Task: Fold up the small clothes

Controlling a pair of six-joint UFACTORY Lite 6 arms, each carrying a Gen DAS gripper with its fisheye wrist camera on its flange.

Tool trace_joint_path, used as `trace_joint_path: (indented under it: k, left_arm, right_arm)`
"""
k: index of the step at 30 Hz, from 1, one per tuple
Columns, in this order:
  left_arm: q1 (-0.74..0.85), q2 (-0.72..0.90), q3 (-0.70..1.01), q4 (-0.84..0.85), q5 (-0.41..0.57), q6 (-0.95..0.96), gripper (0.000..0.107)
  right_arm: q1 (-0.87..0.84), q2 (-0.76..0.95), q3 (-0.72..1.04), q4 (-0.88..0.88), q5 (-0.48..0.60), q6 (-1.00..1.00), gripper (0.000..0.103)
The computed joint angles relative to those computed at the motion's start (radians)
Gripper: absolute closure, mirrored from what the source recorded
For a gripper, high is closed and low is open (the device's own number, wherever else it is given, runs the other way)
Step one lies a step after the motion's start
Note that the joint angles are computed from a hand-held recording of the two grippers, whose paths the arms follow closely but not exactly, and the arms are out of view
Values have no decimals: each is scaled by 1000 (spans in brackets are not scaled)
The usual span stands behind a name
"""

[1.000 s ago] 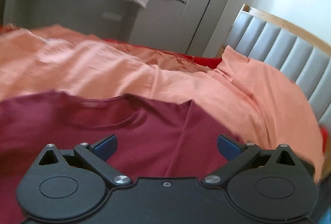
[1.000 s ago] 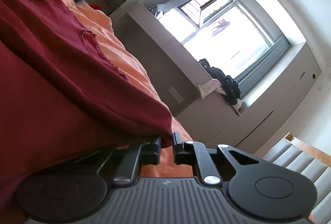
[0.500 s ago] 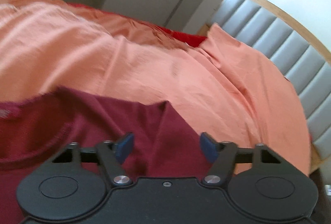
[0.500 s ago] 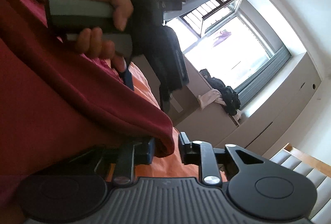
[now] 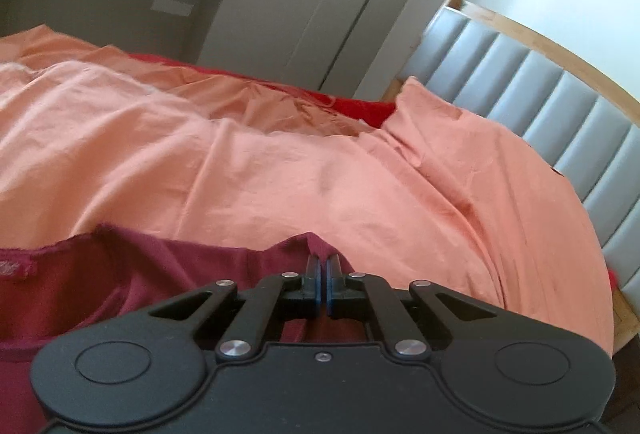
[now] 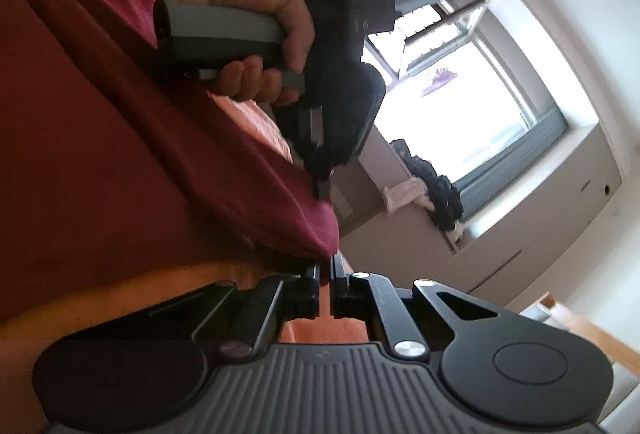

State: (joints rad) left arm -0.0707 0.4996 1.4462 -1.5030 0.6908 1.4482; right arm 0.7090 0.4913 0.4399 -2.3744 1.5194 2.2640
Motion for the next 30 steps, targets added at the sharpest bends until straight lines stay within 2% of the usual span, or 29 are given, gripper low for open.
trace_joint_path:
  k: [4,7,9,10,12,15,20,22,24,26,30]
  left_arm:
    - [-54,5,-29,-22,-73,63,105]
    - [-49,10,-35,0,-60,32,99]
    - [-43,-30,-65,13,-79,21,75]
    - [-36,-54,-82,19,-82,25,69]
    - [-19,-119,-127,27,-90,34,49]
    - [32,-238,-213,70,-68,12,37]
    - [230,-525,-441,211,56,-10,29]
    - [351,-623,-511,273,140,-23,25]
    - [508,-705,-571,321,238,-15,15]
    - [691,-770,-616,368,342,19,12]
    - [1081,-813,-694,397,565,197,5]
  right_arm:
    - [-15,3,-9,-7,-44,65,99]
    - [-28,-14,-12,-22,-72,92,99]
    - [-30,-36,-18,-27,-90,104,98]
    - [-24,-41,-19,-18,-96,105,98]
    - [9,-62,-30,22,-108,103,96]
    - [14,-115,-64,33,-142,117,74]
    - [19,-346,-169,33,-244,199,48]
    - [4,-489,-214,-7,-332,250,41]
    - [-47,-642,-248,-96,-454,322,36]
    - [-75,-763,-262,-187,-582,431,27]
    - [-15,-831,-250,-282,-698,626,19]
